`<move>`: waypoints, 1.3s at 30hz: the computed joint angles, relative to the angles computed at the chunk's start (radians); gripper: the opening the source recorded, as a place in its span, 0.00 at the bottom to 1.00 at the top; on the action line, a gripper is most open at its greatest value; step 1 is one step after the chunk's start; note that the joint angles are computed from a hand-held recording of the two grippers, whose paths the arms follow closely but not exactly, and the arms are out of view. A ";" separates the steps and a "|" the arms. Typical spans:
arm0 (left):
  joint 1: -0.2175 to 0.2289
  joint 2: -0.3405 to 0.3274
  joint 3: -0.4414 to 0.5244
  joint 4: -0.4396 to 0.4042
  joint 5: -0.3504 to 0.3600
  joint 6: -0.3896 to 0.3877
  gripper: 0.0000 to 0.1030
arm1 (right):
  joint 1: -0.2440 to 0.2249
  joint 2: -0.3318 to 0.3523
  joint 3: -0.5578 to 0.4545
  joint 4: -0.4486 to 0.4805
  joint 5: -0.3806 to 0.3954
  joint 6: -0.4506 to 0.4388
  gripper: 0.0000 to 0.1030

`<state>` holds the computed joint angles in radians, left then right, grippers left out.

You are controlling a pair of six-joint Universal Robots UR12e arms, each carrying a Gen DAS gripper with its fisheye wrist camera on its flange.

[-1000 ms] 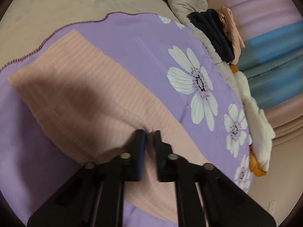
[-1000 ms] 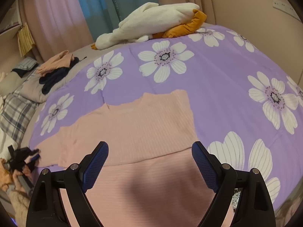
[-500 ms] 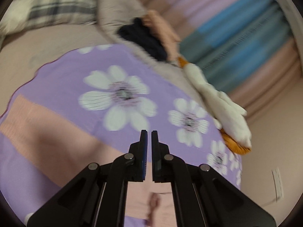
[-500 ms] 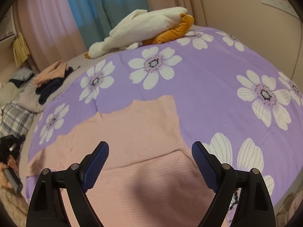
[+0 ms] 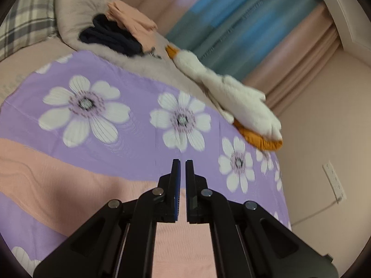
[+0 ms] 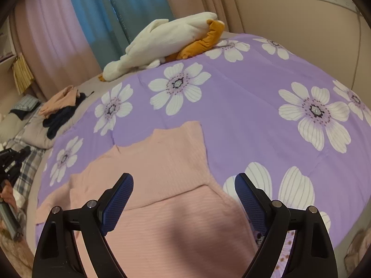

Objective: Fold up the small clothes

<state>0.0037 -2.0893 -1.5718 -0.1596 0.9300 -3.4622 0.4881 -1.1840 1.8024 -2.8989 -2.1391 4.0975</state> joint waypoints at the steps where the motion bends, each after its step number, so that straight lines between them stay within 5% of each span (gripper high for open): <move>1: -0.005 0.004 -0.004 -0.006 0.020 0.010 0.01 | 0.000 -0.001 0.002 -0.002 -0.002 0.002 0.86; 5: 0.000 0.011 -0.027 -0.024 0.082 -0.018 0.08 | 0.002 -0.004 0.004 0.000 0.004 -0.011 0.86; 7: 0.011 0.014 -0.036 -0.047 0.115 -0.040 0.19 | 0.003 -0.004 0.002 0.007 0.002 -0.015 0.86; 12: 0.056 0.038 -0.086 -0.067 0.269 -0.125 0.68 | 0.002 0.005 -0.011 0.024 0.017 -0.015 0.86; 14: 0.084 0.046 -0.110 -0.080 0.324 -0.170 0.70 | 0.002 0.012 -0.021 0.036 0.026 -0.020 0.86; 20: 0.166 0.051 -0.162 -0.128 0.356 -0.320 0.68 | 0.008 0.034 -0.056 0.060 0.052 -0.046 0.86; 24: 0.197 0.032 -0.171 -0.140 0.285 -0.373 0.68 | 0.010 0.049 -0.080 0.081 0.066 -0.061 0.86; 28: 0.217 -0.004 -0.171 -0.043 0.217 -0.444 0.67 | 0.014 0.062 -0.103 0.111 0.072 -0.074 0.86; 34: 0.218 -0.049 -0.111 -0.046 0.173 -0.456 0.41 | 0.019 0.071 -0.123 0.160 0.066 -0.072 0.86; 36: 0.214 -0.064 -0.089 -0.073 0.175 -0.446 0.06 | 0.020 0.073 -0.128 0.171 0.066 -0.071 0.86; 39: 0.197 -0.060 -0.074 -0.126 0.240 -0.404 0.04 | 0.021 0.074 -0.130 0.179 0.065 -0.076 0.86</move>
<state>0.2006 -2.1488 -1.6457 -0.2851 1.1700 -3.8666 0.5087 -1.1103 1.6724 -2.7201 -2.0739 4.0220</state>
